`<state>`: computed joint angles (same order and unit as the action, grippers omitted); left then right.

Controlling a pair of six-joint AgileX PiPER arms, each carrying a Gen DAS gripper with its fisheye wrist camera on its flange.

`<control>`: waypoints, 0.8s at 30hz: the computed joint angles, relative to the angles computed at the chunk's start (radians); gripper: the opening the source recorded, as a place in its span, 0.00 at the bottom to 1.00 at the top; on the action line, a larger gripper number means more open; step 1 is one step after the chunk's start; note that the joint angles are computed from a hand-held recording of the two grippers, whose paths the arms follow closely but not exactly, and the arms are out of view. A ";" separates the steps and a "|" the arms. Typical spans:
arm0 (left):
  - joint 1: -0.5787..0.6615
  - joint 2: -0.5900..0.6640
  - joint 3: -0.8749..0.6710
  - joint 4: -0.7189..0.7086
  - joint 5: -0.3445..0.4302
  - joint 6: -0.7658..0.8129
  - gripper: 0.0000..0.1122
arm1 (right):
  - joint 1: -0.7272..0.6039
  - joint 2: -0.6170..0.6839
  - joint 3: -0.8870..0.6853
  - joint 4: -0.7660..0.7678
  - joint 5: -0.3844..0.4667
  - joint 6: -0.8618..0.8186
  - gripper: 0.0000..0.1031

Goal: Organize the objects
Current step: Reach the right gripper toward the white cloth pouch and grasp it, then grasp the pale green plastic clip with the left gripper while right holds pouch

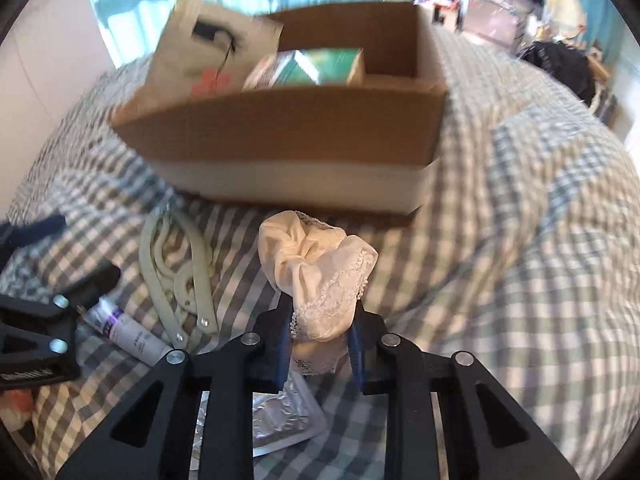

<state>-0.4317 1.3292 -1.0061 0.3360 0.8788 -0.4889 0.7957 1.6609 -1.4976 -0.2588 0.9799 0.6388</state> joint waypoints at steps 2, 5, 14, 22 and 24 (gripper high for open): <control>-0.019 0.022 -0.010 0.002 0.001 -0.019 0.89 | -0.003 -0.032 0.025 -0.008 -0.017 0.017 0.22; -0.051 0.075 -0.034 0.006 0.002 -0.058 0.89 | -0.011 -0.058 0.050 0.002 -0.031 0.016 0.22; -0.098 0.231 -0.089 -0.006 -0.005 -0.084 0.89 | -0.031 -0.093 0.095 0.045 -0.092 0.008 0.22; -0.092 0.325 -0.138 0.002 -0.019 -0.124 0.89 | -0.039 -0.124 0.124 0.060 -0.117 -0.003 0.22; -0.091 0.335 -0.140 0.013 -0.025 -0.143 0.89 | -0.036 -0.127 0.128 0.057 -0.120 0.001 0.22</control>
